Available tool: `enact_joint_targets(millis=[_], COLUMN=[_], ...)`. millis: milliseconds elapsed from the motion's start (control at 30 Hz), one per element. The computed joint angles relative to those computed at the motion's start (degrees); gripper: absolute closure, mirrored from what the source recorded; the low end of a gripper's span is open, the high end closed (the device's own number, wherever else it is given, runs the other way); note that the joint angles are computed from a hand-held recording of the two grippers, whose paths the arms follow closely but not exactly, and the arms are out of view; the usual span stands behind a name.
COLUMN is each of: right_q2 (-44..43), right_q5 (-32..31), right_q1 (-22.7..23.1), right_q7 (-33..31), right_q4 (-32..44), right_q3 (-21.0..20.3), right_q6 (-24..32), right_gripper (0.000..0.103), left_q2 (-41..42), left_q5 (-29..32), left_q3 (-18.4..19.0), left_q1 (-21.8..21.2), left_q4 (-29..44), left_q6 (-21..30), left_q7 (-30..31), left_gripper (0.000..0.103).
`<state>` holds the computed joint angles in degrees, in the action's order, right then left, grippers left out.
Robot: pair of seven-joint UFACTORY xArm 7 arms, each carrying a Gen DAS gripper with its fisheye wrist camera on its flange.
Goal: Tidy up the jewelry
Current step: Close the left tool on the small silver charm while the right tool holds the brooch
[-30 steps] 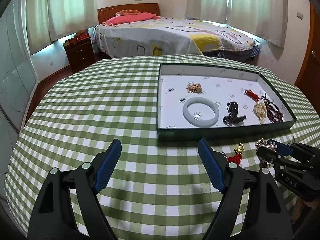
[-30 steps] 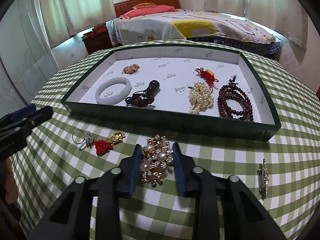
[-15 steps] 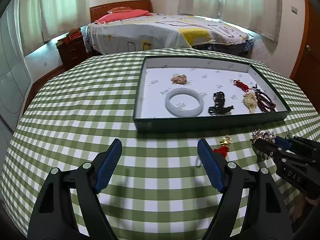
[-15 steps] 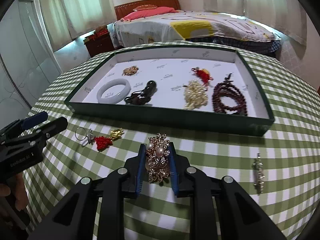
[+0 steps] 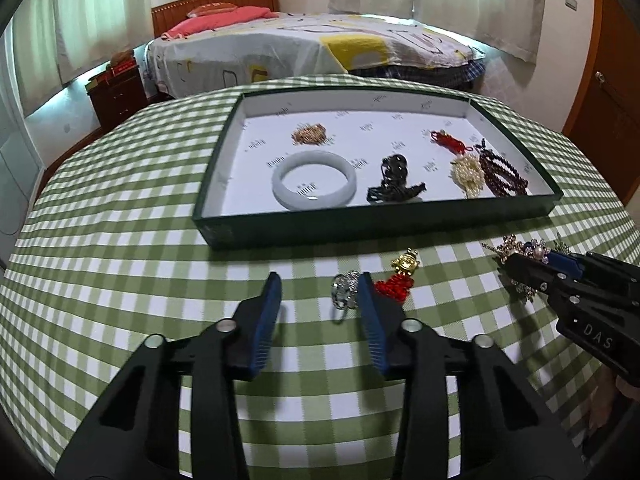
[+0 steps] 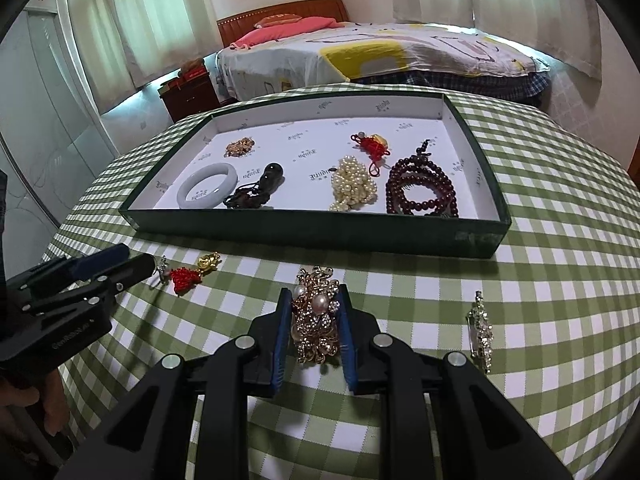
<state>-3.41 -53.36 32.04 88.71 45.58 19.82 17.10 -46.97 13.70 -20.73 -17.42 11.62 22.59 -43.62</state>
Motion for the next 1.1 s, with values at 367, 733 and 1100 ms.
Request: enact_joint_targets(millis=[367, 733, 1100], right_q2=[-0.28, -0.93, -3.91], right_q5=[-0.07, -1.28, -1.8], right_q1=[-0.39, -0.6, -1.81], right_q7=[0.3, 1.49, 1.91], right_q4=[-0.5, -0.52, -0.58], right_q3=[0.06, 0.51, 1.93], right_q6=[-0.57, -0.21, 0.71], right_gripper=[0.08, 0.08, 0.08], left_q2=[1.74, -2.61, -7.1], left_q5=[-0.58, -0.31, -0.53], left_q3=[0.58, -0.26, -0.47], left_q1=[-0.91, -0.62, -0.87], left_q4=[-0.42, -1.32, -0.1], left_q6=[-3.19, -2.16, -0.22], left_q7=[1.34, 0.73, 0.76], left_gripper=[0.099, 0.099, 0.099])
